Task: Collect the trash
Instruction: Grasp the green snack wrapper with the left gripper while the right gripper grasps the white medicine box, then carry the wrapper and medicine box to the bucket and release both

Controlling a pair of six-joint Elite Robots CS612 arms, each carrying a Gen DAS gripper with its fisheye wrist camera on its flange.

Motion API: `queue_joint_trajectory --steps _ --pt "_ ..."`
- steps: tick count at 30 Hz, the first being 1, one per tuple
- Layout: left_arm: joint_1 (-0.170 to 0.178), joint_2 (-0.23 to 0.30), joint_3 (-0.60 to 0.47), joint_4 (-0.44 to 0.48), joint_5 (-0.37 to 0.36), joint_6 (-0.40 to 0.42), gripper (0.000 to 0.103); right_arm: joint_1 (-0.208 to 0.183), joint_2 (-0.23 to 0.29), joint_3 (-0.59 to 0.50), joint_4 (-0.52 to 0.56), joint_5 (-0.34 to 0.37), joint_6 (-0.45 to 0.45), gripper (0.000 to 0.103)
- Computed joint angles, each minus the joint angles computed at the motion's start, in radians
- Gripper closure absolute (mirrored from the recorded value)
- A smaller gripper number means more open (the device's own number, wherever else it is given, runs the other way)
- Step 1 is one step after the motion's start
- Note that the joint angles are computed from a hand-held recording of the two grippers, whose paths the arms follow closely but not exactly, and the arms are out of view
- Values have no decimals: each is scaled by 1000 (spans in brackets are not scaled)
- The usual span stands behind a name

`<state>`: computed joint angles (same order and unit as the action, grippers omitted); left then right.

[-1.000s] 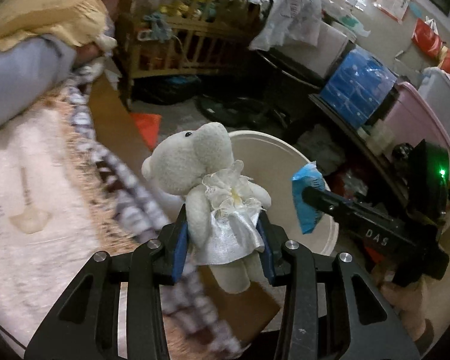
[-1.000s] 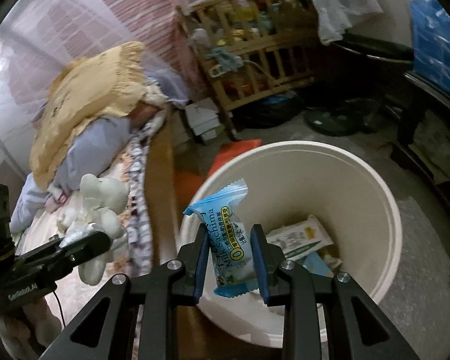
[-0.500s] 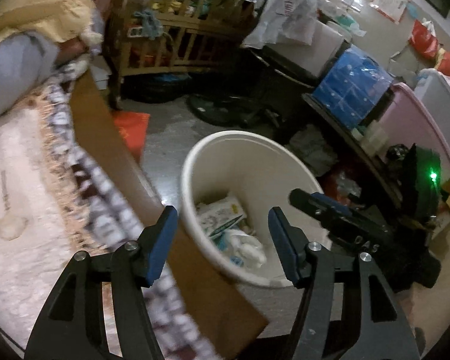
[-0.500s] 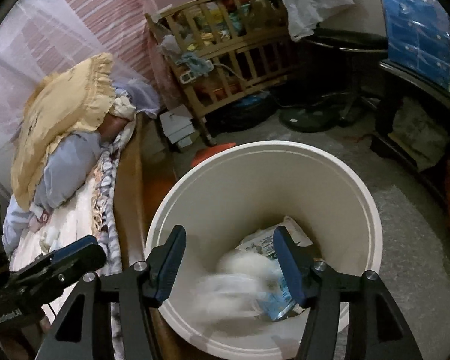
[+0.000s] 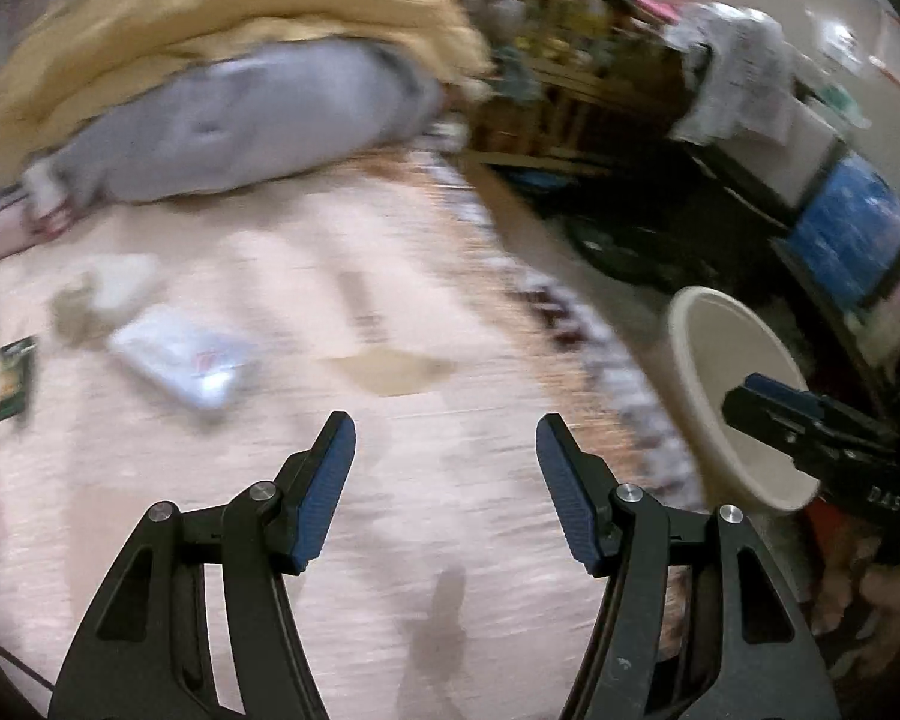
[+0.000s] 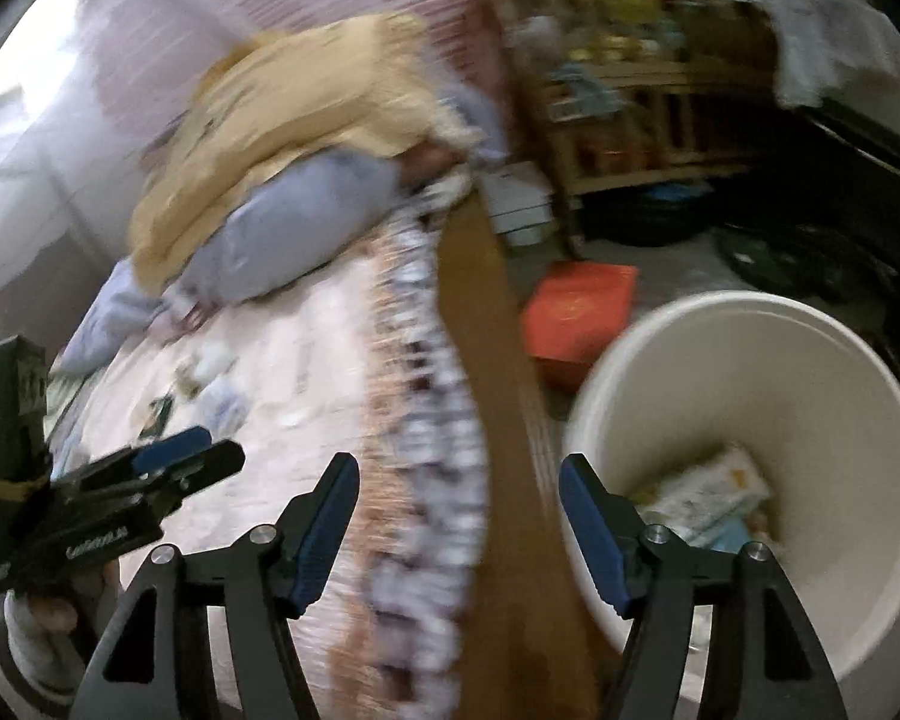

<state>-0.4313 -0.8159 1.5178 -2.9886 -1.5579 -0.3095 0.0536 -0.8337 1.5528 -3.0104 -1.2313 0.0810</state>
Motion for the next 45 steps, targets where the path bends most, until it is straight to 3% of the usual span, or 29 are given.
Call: queue_joint_trajectory --steps 7,14,22,30,33,36,38,40,41,45 --pt "77 -26 62 -15 90 -69 41 79 83 -162 159 80 -129 36" --pt "150 -11 65 2 159 -128 41 156 187 -365 316 81 -268 35" --pt "222 37 8 34 186 -170 41 220 319 -614 469 -16 -390 28" --pt "258 92 -64 71 139 -194 41 237 402 -756 585 -71 -426 28" --pt "262 112 -95 99 128 -189 41 236 414 -775 603 -54 -418 28" --pt "267 128 -118 128 114 -198 41 234 409 -763 581 -47 -400 51" --pt "275 138 -122 115 68 -202 44 230 395 -734 559 -36 -386 51" --pt "275 137 -114 99 57 -192 72 225 370 -684 514 -31 -379 51" --pt "275 134 -111 101 54 -187 76 222 356 -657 487 -24 -374 51" --pt "267 114 -75 48 33 -164 79 200 293 -543 381 14 -335 51"
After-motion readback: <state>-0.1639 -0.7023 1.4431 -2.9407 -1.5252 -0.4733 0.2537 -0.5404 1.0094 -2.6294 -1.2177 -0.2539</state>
